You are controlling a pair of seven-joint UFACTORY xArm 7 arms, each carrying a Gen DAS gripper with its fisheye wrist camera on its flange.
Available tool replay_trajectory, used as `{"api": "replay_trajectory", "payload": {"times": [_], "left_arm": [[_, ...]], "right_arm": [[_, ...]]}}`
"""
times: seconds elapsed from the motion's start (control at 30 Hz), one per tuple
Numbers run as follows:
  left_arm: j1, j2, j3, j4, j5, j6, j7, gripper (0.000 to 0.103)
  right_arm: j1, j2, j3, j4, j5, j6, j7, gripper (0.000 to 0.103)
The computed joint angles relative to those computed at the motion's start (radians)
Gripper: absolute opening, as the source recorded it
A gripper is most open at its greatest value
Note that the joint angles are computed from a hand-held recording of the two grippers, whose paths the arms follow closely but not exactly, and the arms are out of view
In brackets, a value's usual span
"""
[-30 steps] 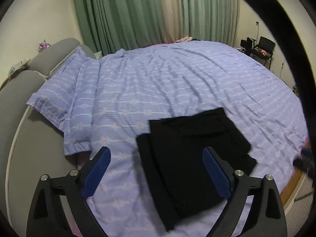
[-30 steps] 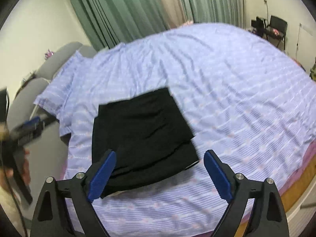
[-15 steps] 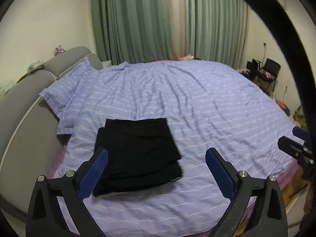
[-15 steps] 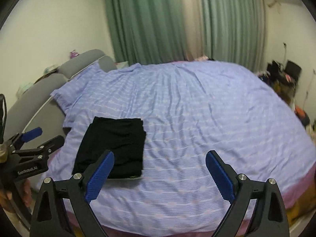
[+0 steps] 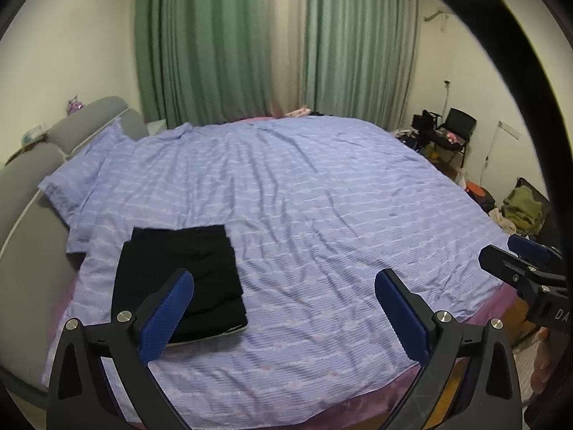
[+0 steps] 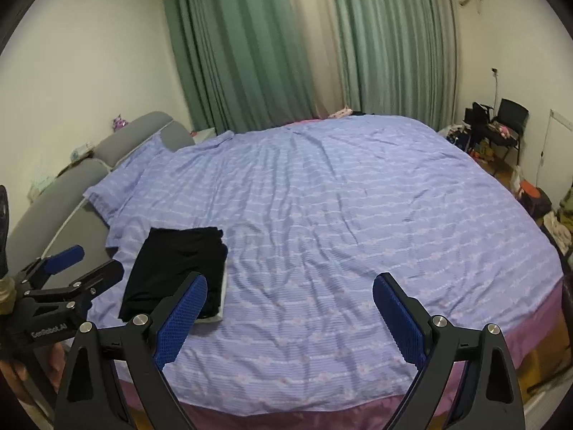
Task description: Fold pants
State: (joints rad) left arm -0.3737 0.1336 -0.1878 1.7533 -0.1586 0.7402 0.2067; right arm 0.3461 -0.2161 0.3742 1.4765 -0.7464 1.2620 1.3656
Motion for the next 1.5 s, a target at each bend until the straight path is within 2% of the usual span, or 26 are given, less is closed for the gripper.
{"api": "replay_trajectory", "payload": {"times": [0.17, 0.3, 0.4, 0.47, 0.53, 0.87, 1.17, 1.5], "left_arm": [[-0.037, -0.004, -0.022, 0.003, 0.019, -0.004, -0.009, 0.103], [-0.09, -0.008, -0.032, -0.005, 0.099, -0.034, -0.095, 0.103], [-0.138, -0.006, -0.039, -0.006, 0.18, -0.054, -0.193, 0.103], [-0.183, -0.003, -0.04, 0.0, 0.278, -0.06, -0.317, 0.103], [-0.215, 0.003, -0.043, 0.012, 0.333, -0.057, -0.411, 0.103], [-0.375, 0.048, -0.049, 0.098, 0.591, 0.036, -0.74, 0.103], [-0.473, 0.081, -0.049, 0.165, 0.712, 0.113, -0.86, 0.103], [-0.524, 0.102, -0.044, 0.198, 0.736, 0.134, -0.897, 0.103]], "right_arm": [[-0.02, -0.086, -0.006, -0.071, 0.026, 0.01, 0.019, 0.095], [-0.057, -0.174, -0.003, -0.138, 0.054, 0.0, -0.025, 0.095], [-0.078, -0.27, -0.025, -0.21, 0.082, -0.02, -0.095, 0.095], [-0.08, -0.344, -0.06, -0.267, 0.109, -0.048, -0.164, 0.095], [-0.082, -0.4, -0.094, -0.303, 0.142, -0.064, -0.234, 0.095], [-0.11, -0.651, -0.215, -0.455, 0.247, -0.128, -0.5, 0.095], [-0.171, -0.781, -0.256, -0.528, 0.348, -0.16, -0.641, 0.095], [-0.277, -0.847, -0.249, -0.56, 0.451, -0.184, -0.758, 0.095]]}}
